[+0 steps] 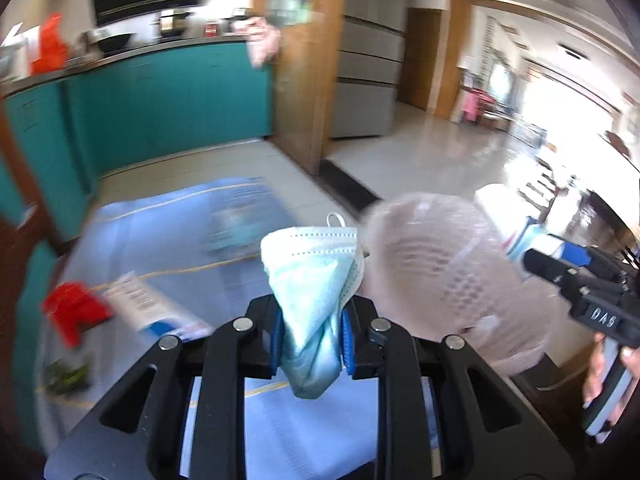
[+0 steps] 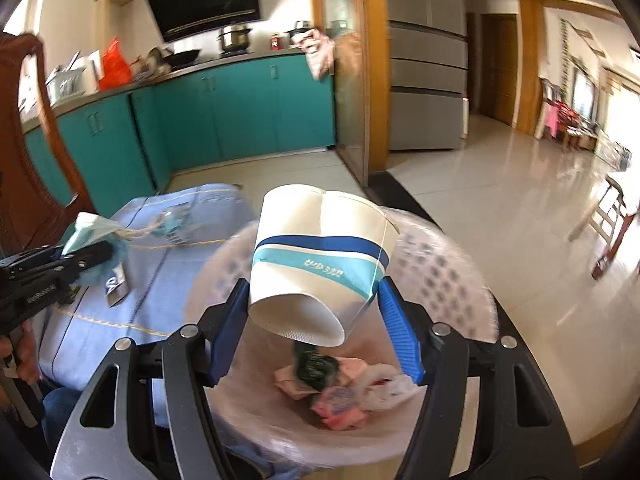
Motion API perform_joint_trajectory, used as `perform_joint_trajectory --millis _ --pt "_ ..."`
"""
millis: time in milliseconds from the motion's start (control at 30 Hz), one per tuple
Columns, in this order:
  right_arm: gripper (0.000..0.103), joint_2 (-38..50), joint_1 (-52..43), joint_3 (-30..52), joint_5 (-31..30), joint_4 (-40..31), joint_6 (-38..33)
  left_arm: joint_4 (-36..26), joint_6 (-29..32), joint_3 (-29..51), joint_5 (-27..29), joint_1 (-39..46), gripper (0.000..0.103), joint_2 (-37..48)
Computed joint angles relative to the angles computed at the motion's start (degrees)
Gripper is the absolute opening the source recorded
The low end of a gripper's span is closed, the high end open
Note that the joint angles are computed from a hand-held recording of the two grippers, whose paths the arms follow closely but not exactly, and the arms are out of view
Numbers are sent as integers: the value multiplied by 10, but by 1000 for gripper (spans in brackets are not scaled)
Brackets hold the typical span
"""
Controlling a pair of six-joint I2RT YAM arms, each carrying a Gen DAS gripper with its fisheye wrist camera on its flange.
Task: Collect trash
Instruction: 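Carry the mask and cup over the basket and open both grippers, then grasp the green leaves with the left gripper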
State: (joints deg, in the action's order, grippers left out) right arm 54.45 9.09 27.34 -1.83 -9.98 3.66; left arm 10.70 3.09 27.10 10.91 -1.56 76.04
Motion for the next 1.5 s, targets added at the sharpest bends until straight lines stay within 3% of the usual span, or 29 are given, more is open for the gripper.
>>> perform_joint_trajectory --millis 233,433,700,767,833,900,1000,1133,1200,1267,1333,1500 --pt "64 -35 -146 -12 -77 -26 -58 4 -43 110 -16 -157 24 145" --pt "64 -20 -211 -25 -118 -19 -85 -6 -45 149 -17 -184 25 202" --pt "64 8 -186 -23 -117 4 -72 -20 -46 171 -20 -184 26 221" --pt "64 9 -179 -21 -113 3 -68 -22 -48 178 -16 -186 36 229" --pt "65 17 -177 -16 -114 2 -66 -22 -50 174 -18 -189 73 223" --pt "66 28 -174 -10 -112 0 -66 -5 -60 159 -27 -184 81 211" --pt "71 29 -167 -9 -100 -2 -64 -14 -64 156 -17 -161 81 198" --pt "72 31 -156 -8 -98 -1 -57 -3 -59 115 -48 -119 81 146" --pt "72 29 -142 -9 -92 1 -54 8 -51 88 -100 -99 80 117" --pt "72 27 -119 -8 -84 2 -50 21 -41 62 -198 -77 70 97" --pt "72 26 -89 -7 -70 5 -41 37 -20 40 -256 -25 60 92" --pt "72 48 -9 4 -68 19 -8 6 29 57 -223 161 55 134"
